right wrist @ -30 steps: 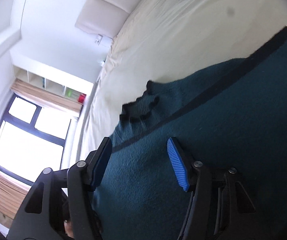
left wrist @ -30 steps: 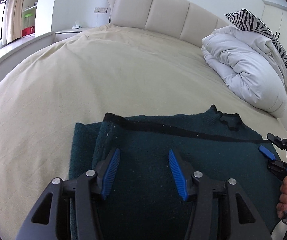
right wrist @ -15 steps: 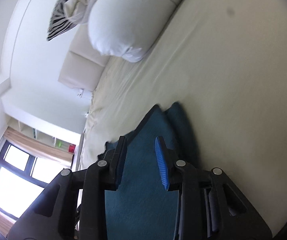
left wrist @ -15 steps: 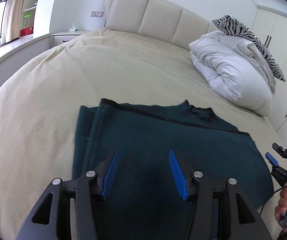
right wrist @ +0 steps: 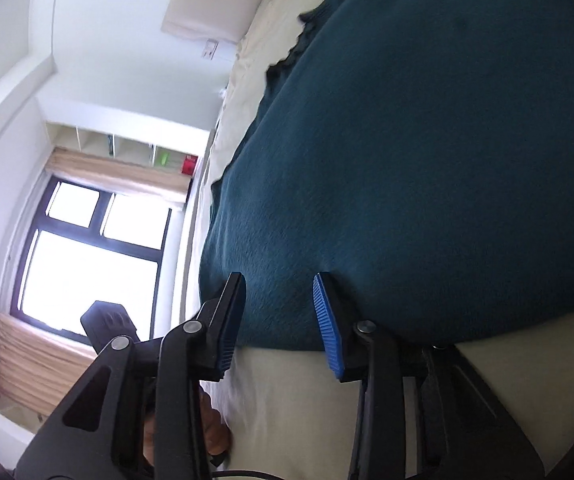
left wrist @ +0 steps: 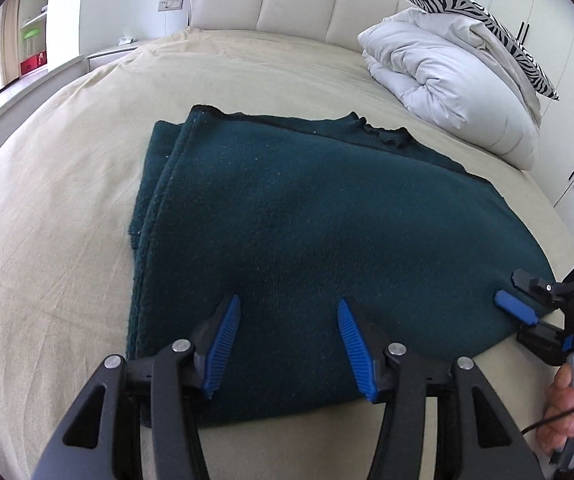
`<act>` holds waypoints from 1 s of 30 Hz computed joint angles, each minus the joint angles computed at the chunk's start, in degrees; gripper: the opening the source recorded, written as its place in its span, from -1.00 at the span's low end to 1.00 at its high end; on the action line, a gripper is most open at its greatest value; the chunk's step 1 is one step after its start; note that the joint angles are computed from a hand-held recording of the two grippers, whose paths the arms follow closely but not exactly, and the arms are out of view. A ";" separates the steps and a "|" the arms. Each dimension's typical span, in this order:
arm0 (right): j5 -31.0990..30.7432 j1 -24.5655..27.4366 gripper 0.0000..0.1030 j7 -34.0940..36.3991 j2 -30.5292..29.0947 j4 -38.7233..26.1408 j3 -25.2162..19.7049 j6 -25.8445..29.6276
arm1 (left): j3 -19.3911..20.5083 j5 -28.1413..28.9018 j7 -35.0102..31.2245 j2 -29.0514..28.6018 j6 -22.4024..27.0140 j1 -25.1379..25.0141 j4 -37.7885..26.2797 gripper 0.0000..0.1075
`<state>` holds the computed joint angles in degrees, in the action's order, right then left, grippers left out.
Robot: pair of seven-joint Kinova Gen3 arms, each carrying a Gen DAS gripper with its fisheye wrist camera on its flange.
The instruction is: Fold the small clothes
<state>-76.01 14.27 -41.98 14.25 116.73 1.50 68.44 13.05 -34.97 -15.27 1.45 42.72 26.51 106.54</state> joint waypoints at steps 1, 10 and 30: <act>0.20 1.42 -0.42 0.28 0.06 -0.18 0.87 -0.30 | 0.07 -0.19 0.04 0.02 0.16 0.07 0.07 0.02; 2.90 13.00 -0.40 -3.87 -3.45 -2.76 9.00 -3.96 | 0.09 -2.00 0.47 1.46 2.66 1.62 -1.03 0.02; 14.42 -6.22 -0.14 -15.43 7.67 -22.75 -12.64 -12.52 | -0.90 0.35 -0.25 -1.06 -5.00 -0.80 3.19 0.01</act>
<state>-61.59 8.06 -57.41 21.92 93.98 -11.14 55.92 12.14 -34.62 -15.52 0.40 37.72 25.71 109.73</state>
